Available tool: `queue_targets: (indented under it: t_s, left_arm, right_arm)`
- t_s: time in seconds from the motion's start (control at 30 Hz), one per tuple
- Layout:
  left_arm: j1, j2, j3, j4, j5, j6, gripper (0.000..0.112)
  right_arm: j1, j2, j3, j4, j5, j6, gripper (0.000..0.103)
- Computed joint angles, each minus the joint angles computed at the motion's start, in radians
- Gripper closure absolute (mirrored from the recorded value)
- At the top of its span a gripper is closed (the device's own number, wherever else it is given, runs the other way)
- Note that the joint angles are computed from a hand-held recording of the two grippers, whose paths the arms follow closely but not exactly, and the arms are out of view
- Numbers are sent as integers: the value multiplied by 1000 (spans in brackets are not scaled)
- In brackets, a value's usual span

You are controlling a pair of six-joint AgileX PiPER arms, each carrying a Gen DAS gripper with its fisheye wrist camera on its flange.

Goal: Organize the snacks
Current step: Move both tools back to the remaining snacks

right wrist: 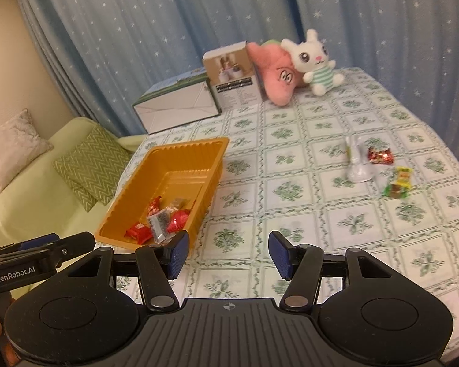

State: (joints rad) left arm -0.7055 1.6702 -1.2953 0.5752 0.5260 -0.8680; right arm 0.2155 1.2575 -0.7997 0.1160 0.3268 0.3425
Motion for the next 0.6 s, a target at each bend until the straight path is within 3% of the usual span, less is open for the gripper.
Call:
queue_targets:
  t_s: [0.23, 0.6]
  left_arm:
    - [-81, 23, -37, 33, 13, -51, 21]
    - [-174, 143, -193, 11, 30, -30, 16]
  right_arm:
    - [-80, -101, 54, 28, 37, -46, 43]
    - [-332, -197, 117, 235, 110, -319, 42]
